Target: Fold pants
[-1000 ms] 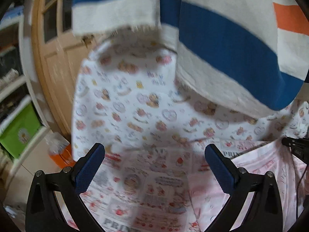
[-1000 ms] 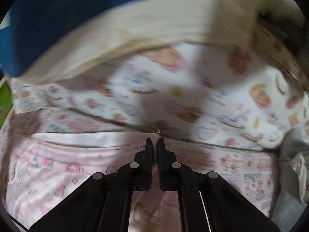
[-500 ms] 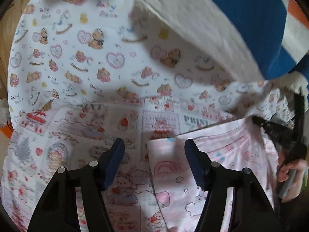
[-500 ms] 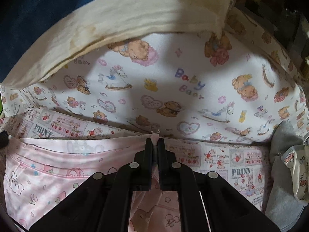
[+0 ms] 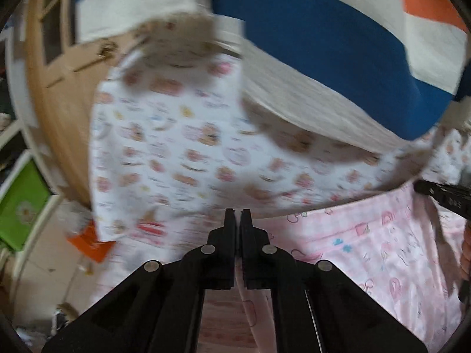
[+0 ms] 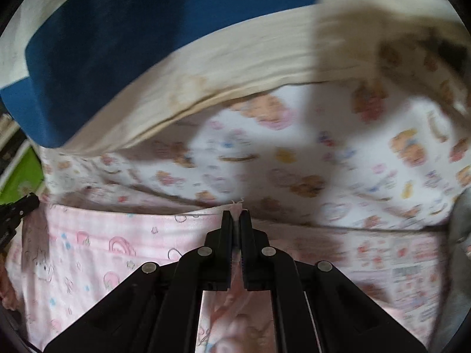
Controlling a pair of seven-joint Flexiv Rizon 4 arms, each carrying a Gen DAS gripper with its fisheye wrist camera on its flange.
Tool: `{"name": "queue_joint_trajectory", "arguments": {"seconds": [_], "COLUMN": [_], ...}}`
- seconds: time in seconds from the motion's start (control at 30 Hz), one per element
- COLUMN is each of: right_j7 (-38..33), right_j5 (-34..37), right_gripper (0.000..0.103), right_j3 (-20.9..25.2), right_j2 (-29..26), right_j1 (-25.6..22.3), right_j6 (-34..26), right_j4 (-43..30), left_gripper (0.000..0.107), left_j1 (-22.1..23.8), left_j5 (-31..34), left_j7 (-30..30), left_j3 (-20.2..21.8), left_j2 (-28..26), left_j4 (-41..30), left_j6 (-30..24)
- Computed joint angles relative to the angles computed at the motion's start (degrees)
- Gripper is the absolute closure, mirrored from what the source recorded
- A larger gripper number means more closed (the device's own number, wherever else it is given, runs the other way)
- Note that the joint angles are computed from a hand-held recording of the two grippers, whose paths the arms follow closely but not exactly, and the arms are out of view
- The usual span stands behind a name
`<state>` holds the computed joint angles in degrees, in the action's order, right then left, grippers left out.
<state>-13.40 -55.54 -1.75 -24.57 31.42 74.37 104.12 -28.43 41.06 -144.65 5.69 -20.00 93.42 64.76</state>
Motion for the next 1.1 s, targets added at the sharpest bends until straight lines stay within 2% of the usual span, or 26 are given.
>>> {"name": "queue_joint_trajectory", "arguments": {"seconds": [0.07, 0.2, 0.3, 0.37, 0.4, 0.5, 0.57, 0.6, 0.63, 0.67, 0.7, 0.73, 0.77, 0.97, 1.03, 1.1], "right_j7": [-3.17, -4.98, -7.48, -8.08, -7.46, -7.22, -6.08, -5.36, -4.08, -1.86, 2.67, 6.83, 10.94, 17.84, 20.57, 24.26], "right_j5": [3.32, 1.04, 2.46, 3.14, 2.74, 3.45, 2.42, 1.32, -0.33, -2.98, -8.33, -13.15, -17.85, -27.12, -30.54, -33.04], "right_gripper": [0.099, 0.099, 0.099, 0.099, 0.099, 0.098, 0.098, 0.092, 0.085, 0.067, 0.043, 0.036, 0.035, 0.035, 0.035, 0.035], "right_j3": [1.99, 0.40, 1.25, 1.13, 0.53, 0.55, -0.06, -0.37, -0.84, -1.62, -3.16, -4.09, -4.58, -1.30, -0.14, 0.84], "right_j2": [-1.70, -3.67, -6.07, -7.10, -7.50, -7.94, -6.93, -5.95, -4.59, -3.19, -0.62, 1.18, 3.52, 16.89, 21.94, 26.67], "right_j1": [-0.08, 4.05, 5.15, 5.62, 6.14, 5.59, 5.70, 5.68, 5.77, 5.95, 6.25, 6.13, 5.97, -1.29, -4.30, -7.67], "right_j6": [-1.05, -6.72, -11.19, -12.67, -13.48, -12.84, -12.16, -11.49, -11.03, -10.53, -9.37, -8.52, -8.32, -7.48, -7.80, -7.59], "right_j4": [-2.41, -6.17, -9.62, -10.75, -11.03, -10.53, -8.97, -7.71, -6.17, -4.59, -1.90, -0.11, 1.89, 13.47, 17.87, 22.23], "left_gripper": [0.104, 0.103, 0.102, 0.101, 0.101, 0.101, 0.101, 0.099, 0.094, 0.082, 0.067, 0.060, 0.055, 0.055, 0.055, 0.055], "left_j1": [-0.88, 0.03, 0.18, -1.80, -1.86, 2.15, 1.22, 0.09, -1.14, -1.96, -2.24, -2.30, -2.39, -3.73, -2.03, 0.31], "left_j5": [1.71, 2.02, 2.24, 4.68, 5.01, 0.57, 2.41, 4.68, 7.03, 8.98, 10.30, 11.32, 12.38, 17.26, 12.37, 2.95], "left_j7": [-1.51, -2.06, -2.69, -4.11, -3.78, -1.85, -3.54, -4.68, -5.68, -6.65, -7.79, -8.86, -9.83, -9.59, -3.82, 6.17], "left_j3": [1.07, 0.30, -0.31, 0.41, 0.30, -1.34, -0.59, -0.09, 0.26, 0.31, 0.12, -0.16, -0.38, -2.68, -5.22, -9.13], "left_j2": [0.60, 0.67, -1.04, -3.34, -4.26, -3.36, -2.26, -1.90, -1.71, -1.44, -1.03, -0.66, -0.51, 0.52, -0.31, -2.46], "left_j4": [-0.54, -1.34, -2.74, -6.06, -6.97, -3.79, -3.16, -3.49, -4.13, -4.46, -4.34, -4.14, -4.18, -5.06, -5.50, -6.56], "left_j6": [-3.35, -8.68, -13.30, -22.09, -24.43, -17.56, -15.59, -15.72, -16.80, -17.23, -16.45, -15.20, -14.14, -5.48, -0.07, 1.83]}}
